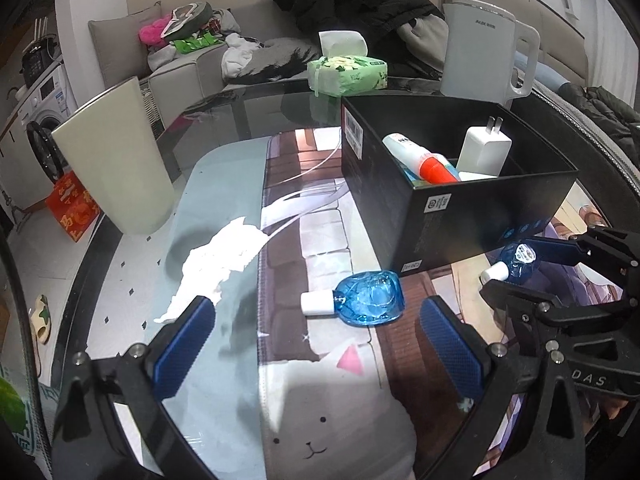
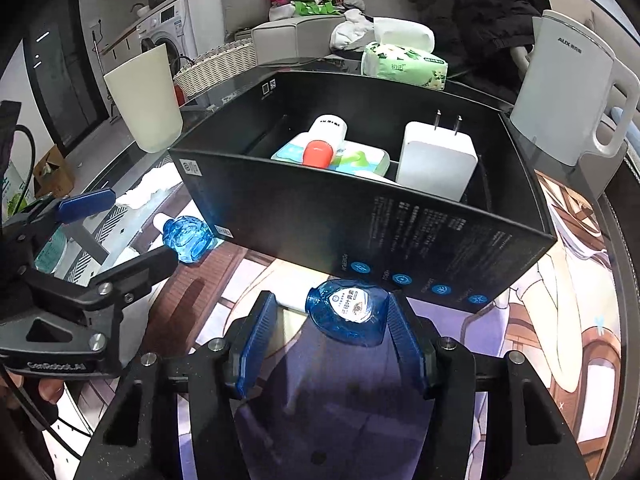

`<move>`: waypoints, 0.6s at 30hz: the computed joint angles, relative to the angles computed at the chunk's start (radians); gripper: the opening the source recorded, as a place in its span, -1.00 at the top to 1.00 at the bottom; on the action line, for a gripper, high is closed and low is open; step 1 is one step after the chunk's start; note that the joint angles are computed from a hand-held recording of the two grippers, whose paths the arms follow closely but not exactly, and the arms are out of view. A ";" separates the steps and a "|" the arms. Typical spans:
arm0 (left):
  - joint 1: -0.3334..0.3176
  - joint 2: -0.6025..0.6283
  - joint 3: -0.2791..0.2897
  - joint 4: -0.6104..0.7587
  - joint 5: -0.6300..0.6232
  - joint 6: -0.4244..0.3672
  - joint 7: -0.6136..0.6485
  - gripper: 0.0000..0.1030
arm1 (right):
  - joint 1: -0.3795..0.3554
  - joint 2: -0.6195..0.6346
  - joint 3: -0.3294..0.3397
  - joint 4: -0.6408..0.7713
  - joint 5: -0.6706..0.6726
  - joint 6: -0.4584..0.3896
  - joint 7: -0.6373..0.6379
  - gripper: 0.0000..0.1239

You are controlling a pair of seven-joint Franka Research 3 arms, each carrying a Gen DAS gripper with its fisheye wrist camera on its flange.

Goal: Organize rigid objects

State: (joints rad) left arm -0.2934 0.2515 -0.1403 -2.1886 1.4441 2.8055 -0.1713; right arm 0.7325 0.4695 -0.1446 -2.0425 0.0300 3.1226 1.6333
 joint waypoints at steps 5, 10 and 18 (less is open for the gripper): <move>0.002 0.059 -0.005 0.051 -0.156 -0.005 0.178 -1.00 | -0.020 -0.014 0.019 -0.014 0.000 -0.004 -0.020 0.07; -0.017 0.087 0.028 0.081 -0.200 0.035 0.225 -1.00 | -0.007 -0.015 0.005 -0.020 -0.005 0.000 -0.018 0.07; -0.047 0.080 0.075 0.069 -0.128 0.114 0.133 -0.59 | -0.018 -0.017 0.016 -0.025 0.003 0.005 -0.030 0.07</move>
State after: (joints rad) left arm -0.3401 0.3319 -0.0648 -2.1200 1.3162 2.9198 -0.0380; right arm 0.7142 0.4523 -0.1287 -2.0673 0.0328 3.1277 1.6032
